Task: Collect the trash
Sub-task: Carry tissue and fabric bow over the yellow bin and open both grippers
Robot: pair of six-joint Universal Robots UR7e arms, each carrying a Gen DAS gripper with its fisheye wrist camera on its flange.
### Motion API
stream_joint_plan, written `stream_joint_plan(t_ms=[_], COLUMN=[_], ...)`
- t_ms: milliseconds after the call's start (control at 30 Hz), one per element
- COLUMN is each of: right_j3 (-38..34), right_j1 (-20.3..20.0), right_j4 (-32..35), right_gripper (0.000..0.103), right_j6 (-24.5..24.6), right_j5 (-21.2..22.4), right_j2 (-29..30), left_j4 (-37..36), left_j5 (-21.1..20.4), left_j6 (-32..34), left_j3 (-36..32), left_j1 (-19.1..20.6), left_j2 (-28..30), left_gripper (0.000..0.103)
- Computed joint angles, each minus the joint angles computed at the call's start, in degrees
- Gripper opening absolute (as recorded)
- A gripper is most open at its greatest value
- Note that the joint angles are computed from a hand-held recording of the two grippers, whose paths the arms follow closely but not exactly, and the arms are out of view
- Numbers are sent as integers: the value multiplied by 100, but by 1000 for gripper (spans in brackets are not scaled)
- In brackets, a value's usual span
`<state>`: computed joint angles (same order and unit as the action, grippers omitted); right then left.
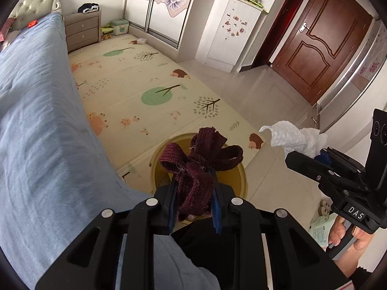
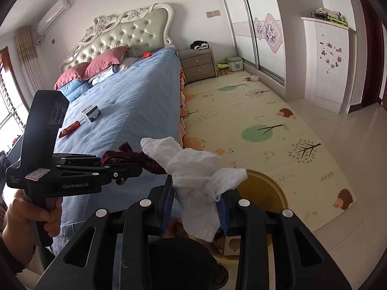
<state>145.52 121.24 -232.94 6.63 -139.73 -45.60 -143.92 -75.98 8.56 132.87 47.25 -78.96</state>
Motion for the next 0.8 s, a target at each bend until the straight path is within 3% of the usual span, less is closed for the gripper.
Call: stream_joint_plan(t_ms=[400,800], right_j3=[654,743], right_j1=[-820,-1381], right_j4=[-1070,-1413], right_gripper=[31,32], right_j6=[4,-184], right_j5=[293,667], right_j2=[176,339], left_j4=[-82,-29], left_j5=[-37,178], left_j6=[23,-135], left_j3=[-340,-677], left_j1=[-151,-157], left_j2=[1140,1794], left_gripper=[24,26])
